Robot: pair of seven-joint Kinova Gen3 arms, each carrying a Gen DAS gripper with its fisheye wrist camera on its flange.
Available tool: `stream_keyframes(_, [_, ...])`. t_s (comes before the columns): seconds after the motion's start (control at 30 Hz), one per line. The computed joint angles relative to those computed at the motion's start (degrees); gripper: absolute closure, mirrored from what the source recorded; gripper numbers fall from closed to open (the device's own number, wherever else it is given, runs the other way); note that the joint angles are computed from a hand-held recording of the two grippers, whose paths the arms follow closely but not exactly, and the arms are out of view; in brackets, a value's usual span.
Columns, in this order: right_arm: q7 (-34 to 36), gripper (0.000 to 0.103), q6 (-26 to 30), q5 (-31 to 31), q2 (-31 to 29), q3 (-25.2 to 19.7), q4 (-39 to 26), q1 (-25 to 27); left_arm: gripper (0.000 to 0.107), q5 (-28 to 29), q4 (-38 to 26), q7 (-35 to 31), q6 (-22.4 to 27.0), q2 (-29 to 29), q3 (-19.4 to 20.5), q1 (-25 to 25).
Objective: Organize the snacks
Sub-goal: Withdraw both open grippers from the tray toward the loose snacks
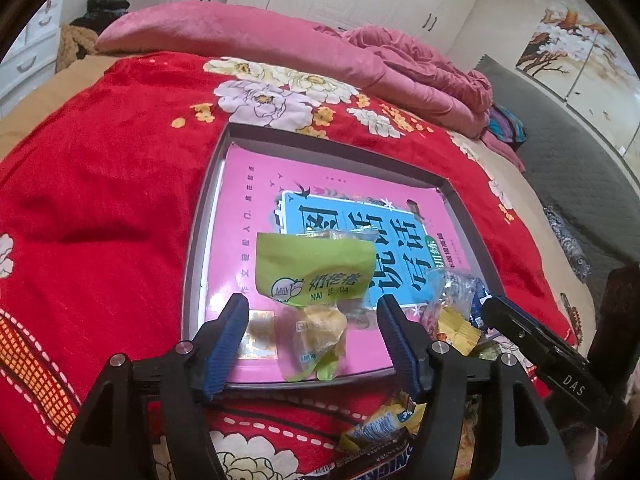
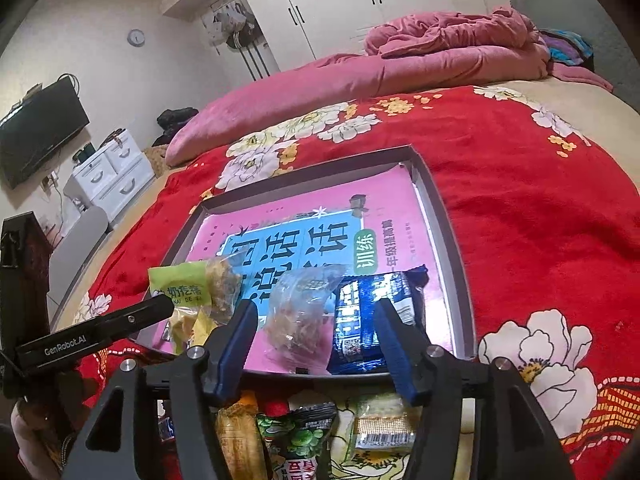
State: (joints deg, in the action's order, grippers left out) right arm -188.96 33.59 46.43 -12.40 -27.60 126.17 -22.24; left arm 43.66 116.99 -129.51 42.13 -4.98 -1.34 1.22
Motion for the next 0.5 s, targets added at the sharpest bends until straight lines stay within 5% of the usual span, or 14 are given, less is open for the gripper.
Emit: stream_keyframes(0.5, [-1.79,0.037,2.24,0.83,-0.72,-0.61,0.28,-0.01,0.029,0.37,0.57,-0.02,-1.15,-1.09,-0.57,0.24])
